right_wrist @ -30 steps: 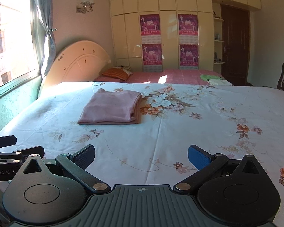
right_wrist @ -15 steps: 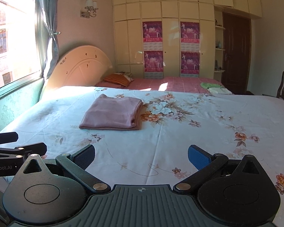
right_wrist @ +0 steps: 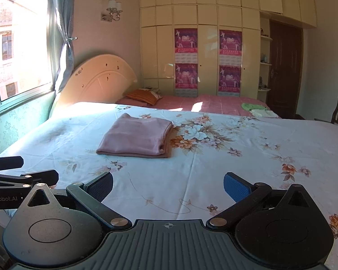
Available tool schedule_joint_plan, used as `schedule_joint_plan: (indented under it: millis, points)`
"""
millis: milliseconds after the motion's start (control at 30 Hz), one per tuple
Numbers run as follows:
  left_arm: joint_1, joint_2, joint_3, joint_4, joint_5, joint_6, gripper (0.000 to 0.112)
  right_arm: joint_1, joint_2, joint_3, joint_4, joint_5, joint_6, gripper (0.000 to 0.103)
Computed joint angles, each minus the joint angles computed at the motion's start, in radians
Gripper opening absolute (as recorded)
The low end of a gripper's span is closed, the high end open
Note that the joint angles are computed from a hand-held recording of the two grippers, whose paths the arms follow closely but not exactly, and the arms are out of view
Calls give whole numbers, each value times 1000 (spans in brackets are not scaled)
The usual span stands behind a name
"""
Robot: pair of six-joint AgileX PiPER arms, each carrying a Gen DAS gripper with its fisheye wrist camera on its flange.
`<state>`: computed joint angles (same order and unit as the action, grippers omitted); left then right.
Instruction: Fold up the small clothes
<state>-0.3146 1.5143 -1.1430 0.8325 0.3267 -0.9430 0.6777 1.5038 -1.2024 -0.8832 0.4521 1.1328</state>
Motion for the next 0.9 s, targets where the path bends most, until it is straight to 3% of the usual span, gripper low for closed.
schedule_joint_plan:
  millis: [900]
  points:
    - [-6, 15, -5, 45, -9, -35, 94, -15, 10, -2, -12, -12, 3, 103]
